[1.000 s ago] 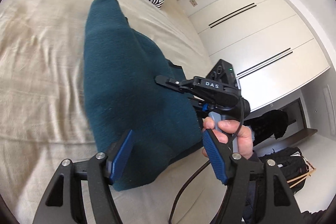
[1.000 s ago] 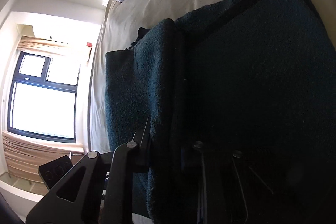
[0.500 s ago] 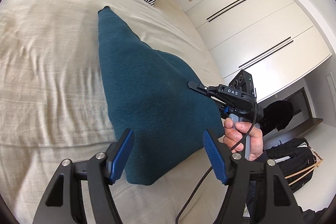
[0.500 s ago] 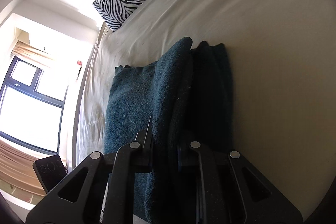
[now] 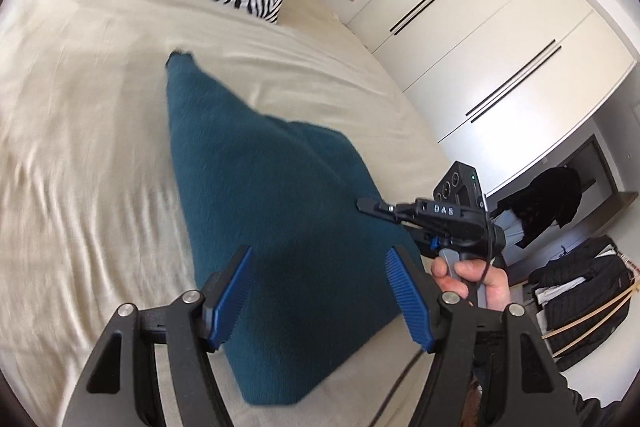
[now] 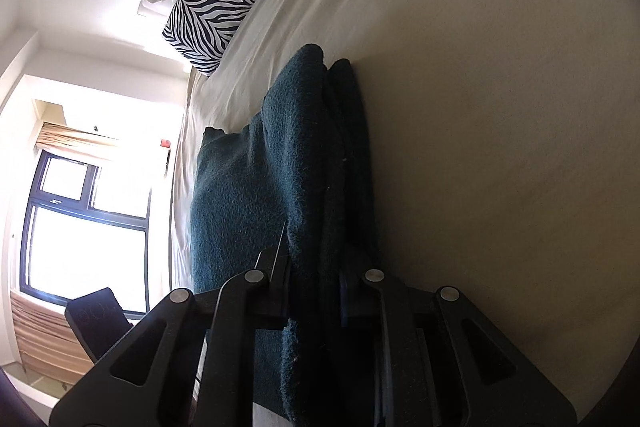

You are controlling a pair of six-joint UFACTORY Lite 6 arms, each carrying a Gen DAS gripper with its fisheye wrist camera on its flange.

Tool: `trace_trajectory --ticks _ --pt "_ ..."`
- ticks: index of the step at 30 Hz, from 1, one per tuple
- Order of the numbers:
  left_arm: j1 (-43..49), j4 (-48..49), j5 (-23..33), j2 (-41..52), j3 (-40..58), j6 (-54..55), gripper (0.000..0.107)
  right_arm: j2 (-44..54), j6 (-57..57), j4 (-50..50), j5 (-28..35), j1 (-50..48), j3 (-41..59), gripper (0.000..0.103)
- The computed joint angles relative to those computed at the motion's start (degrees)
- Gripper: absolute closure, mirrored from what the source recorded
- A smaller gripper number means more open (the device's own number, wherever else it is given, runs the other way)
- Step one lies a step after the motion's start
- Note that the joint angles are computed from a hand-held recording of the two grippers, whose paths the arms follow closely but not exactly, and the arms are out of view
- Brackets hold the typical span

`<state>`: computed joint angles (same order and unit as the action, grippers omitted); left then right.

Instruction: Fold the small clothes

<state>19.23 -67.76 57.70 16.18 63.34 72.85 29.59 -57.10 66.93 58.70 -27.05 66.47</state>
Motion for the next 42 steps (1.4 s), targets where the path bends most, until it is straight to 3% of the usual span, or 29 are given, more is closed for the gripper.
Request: trace_trajectory --ticks 4,7,11,13,18,23,26,29,33,38,40,42 --pt "-5.67 0.79 -7.26 7.12 8.49 -1.94 0.038 1.55 1.04 0.59 1.94 -1.25 0.38 0.087" --pt "-8.56 3.20 -11.97 13.15 15.11 -3.92 0.048 0.38 4.50 -1.42 1.76 -1.25 0.84 0.087" --pt "-9.99 6.89 -12.55 19.57 24.98 -9.54 0.053 -8.23 10.30 -8.02 -6.55 1.78 2.10 0.083" --pt "-10.55 8.78 -13.35 21.20 28.09 -11.22 0.053 -8.66 10.19 -5.76 -5.63 1.84 5.08 0.083" --pt "-13.99 19.84 -15.30 30.47 38.31 -21.11 0.053 1.46 12.06 -0.37 0.58 6.49 19.29 0.083" --pt "-15.05 22.41 -16.70 33.44 41.23 -24.99 0.052 15.20 23.55 -10.33 -4.91 14.48 33.02 0.083" --pt "-15.62 24.80 -15.74 36.49 45.22 -27.94 0.052 18.49 18.51 -7.14 -7.79 14.56 32.63 0.091" --pt "-15.11 25.22 -12.74 39.49 49.75 -29.70 0.052 19.62 18.00 -4.20 -4.60 11.74 32.43 0.096" --pt "-14.92 24.15 -14.55 33.45 42.85 -28.22 0.053 9.57 18.89 -6.24 -6.97 11.40 23.41 0.091" --pt "-9.95 11.49 -13.19 17.17 22.42 -16.58 0.057 -9.92 7.08 -2.96 -0.72 7.72 2.74 0.091" --pt "-10.11 9.80 -15.44 12.46 14.91 -12.81 0.057 -15.08 3.26 -3.36 -0.04 6.20 -4.92 0.091" --pt "-11.83 8.86 -19.21 10.94 10.81 -10.13 0.058 -15.63 1.98 -4.95 -3.15 4.98 -9.53 0.091"
